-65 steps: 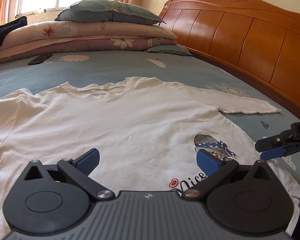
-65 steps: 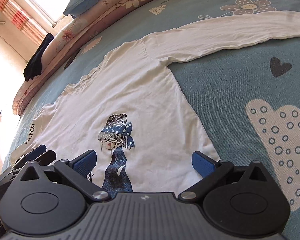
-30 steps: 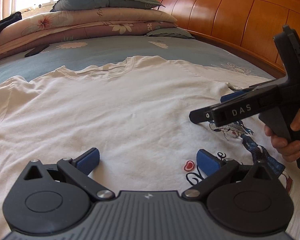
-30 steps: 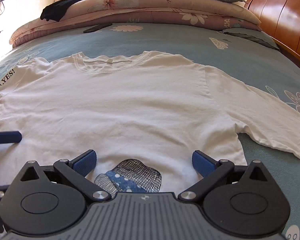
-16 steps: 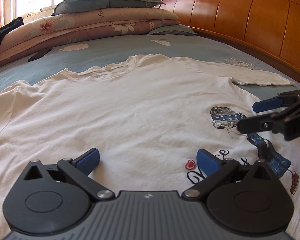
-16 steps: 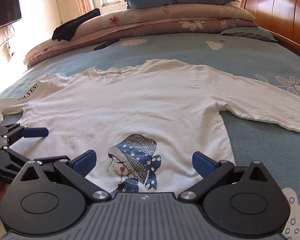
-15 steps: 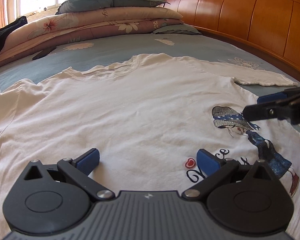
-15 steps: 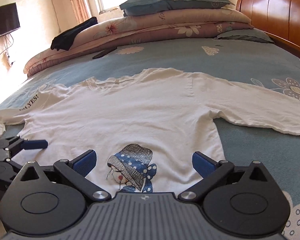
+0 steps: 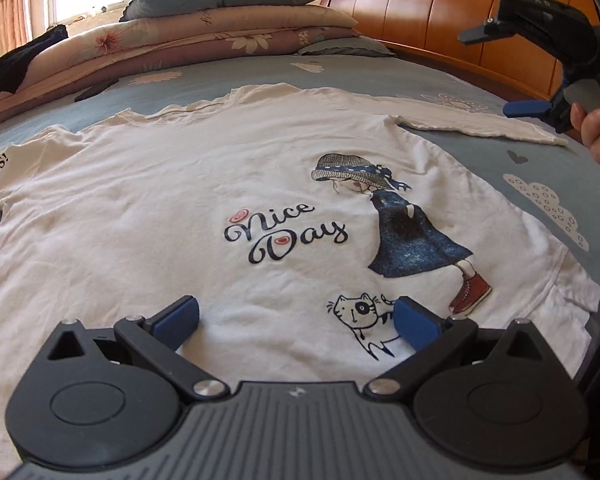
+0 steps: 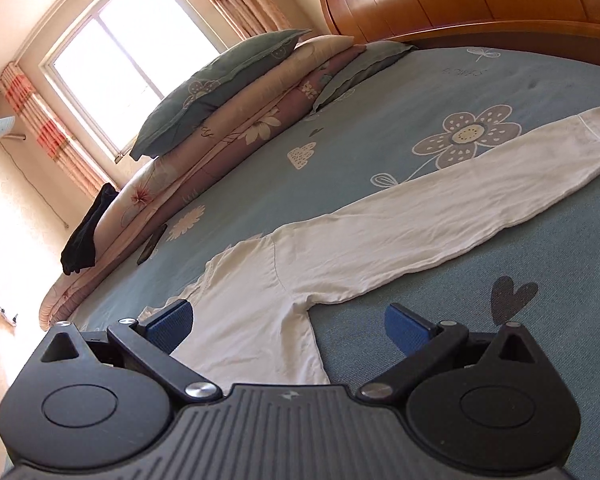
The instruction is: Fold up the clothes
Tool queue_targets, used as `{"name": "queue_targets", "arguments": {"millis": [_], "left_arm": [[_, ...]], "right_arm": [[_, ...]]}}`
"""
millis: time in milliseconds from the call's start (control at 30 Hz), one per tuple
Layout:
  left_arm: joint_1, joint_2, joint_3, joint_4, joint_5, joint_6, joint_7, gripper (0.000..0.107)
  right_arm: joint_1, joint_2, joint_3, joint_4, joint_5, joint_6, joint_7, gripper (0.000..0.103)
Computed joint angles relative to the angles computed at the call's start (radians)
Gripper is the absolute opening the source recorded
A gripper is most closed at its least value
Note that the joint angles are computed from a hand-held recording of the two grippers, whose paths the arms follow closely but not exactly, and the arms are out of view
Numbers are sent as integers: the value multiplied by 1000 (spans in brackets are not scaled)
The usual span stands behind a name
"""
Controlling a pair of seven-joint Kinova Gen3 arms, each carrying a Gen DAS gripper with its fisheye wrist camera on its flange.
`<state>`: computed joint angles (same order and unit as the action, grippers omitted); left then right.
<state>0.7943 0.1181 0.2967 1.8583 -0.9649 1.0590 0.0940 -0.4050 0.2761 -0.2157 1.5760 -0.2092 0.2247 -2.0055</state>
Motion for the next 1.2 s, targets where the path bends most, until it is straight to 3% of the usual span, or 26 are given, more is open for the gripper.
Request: {"name": "queue_targets", "arguments": {"millis": [133, 267, 367, 500, 600, 767, 900, 1067, 1133, 1200], "left_arm": [[-47, 8, 41, -67, 44, 25, -151, 102], [-33, 57, -37, -151, -31, -8, -257, 102], [-59, 114, -86, -210, -43, -69, -274, 102], [-80, 200, -130, -285, 33, -67, -261, 102], [11, 179, -180, -222, -7, -69, -181, 103], [91, 124, -135, -132, -54, -17, -56, 102], [71, 83, -79, -117, -27, -7, -61, 102], [50, 59, -51, -116, 37, -12, -63, 102], [57, 64, -37, -123, 56, 4, -88, 102], [76, 66, -25, -129, 55, 26, -116, 102]], "right_arm": [[52, 2, -49, 2, 32, 11, -45, 103], [2, 6, 5, -15, 82, 30, -106, 103], [-50, 7, 60, -34, 148, 65, -169, 103], [7, 0, 8, -19, 135, 50, -158, 103], [36, -7, -10, -8, 99, 38, -150, 103], [96, -3, -66, -9, 25, 44, -108, 103], [64, 9, -42, -33, 40, 80, -107, 103], [5, 22, 25, -56, -77, 115, 15, 103], [32, 31, -10, -67, -118, 133, 91, 103], [99, 51, -101, -93, -147, 171, 173, 103]]}}
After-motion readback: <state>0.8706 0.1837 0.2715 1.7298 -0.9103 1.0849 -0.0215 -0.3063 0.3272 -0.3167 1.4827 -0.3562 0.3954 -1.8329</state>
